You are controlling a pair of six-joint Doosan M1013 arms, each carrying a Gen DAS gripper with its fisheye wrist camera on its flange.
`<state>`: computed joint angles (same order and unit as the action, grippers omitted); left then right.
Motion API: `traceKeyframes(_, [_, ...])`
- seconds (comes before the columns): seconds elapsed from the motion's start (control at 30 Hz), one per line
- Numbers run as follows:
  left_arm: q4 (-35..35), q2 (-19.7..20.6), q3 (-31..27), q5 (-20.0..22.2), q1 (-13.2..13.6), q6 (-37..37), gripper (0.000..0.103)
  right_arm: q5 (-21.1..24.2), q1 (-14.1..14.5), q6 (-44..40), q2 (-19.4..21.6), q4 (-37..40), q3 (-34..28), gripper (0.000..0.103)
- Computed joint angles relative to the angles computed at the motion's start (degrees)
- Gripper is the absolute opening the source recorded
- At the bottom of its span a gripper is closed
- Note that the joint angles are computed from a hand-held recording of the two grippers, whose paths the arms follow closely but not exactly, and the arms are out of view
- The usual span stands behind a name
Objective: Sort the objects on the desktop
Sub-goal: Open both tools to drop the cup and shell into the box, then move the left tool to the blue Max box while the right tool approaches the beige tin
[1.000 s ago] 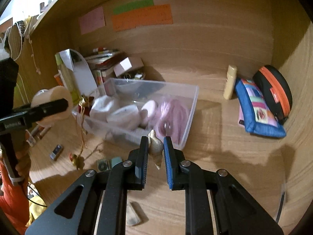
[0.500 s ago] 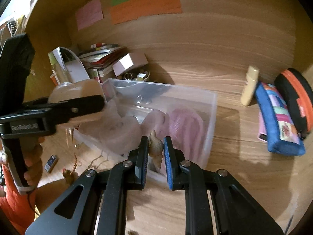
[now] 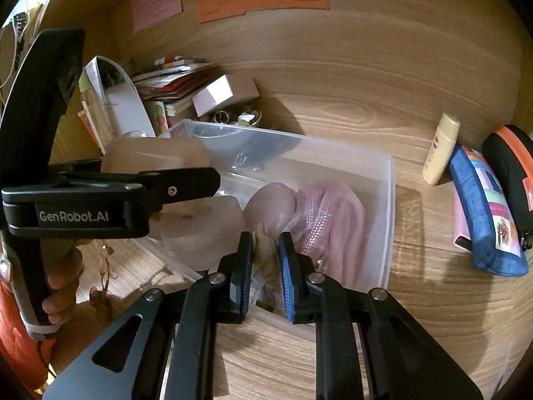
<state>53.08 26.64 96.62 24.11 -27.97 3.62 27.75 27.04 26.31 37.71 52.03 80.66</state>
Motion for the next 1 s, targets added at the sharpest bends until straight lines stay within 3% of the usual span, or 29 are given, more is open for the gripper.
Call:
traceKeyframes(0.1, [1.11,-0.40,0.53,-0.81,0.14,-1.72,0.090,0.80,-0.27,-1.09,-0.01,1.59,0.02,0.023])
traceKeyframes(0.17, [3.24,-0.90,1.24,-2.20,0.30,-4.20,0.090,1.86,-0.50,-3.22,-0.15,4.08,0.24,0.040])
traceKeyframes(0.27, [5.20,-1.23,1.58,-2.09,0.15,-5.75,0.090,-1.58,-0.07,-8.49,-1.15,8.17,2.05,0.057])
traceKeyframes(0.33, [5.85,-1.28,1.61,-1.97,0.03,-6.33,0.090,-4.11,0.27,-12.54,-1.78,11.04,3.17,0.063])
traceKeyframes(0.6, [9.90,-2.79,2.71,-0.90,-0.78,-9.55,0.090,-6.00,0.27,-12.44,-2.99,11.62,4.16,0.069])
traceKeyframes(0.67, [11.46,-3.51,3.26,0.63,-1.34,-10.71,0.096,-6.72,0.14,-11.61,-3.48,11.69,4.67,0.081])
traceKeyframes(0.87, [14.01,-5.94,5.72,3.10,-2.58,-12.57,0.099,-8.48,0.01,-5.00,-5.07,7.01,6.20,0.083])
traceKeyframes(1.0, [13.05,-7.57,7.80,3.91,-2.99,-12.17,0.100,-8.73,-0.22,-5.80,-6.46,7.62,8.17,0.086])
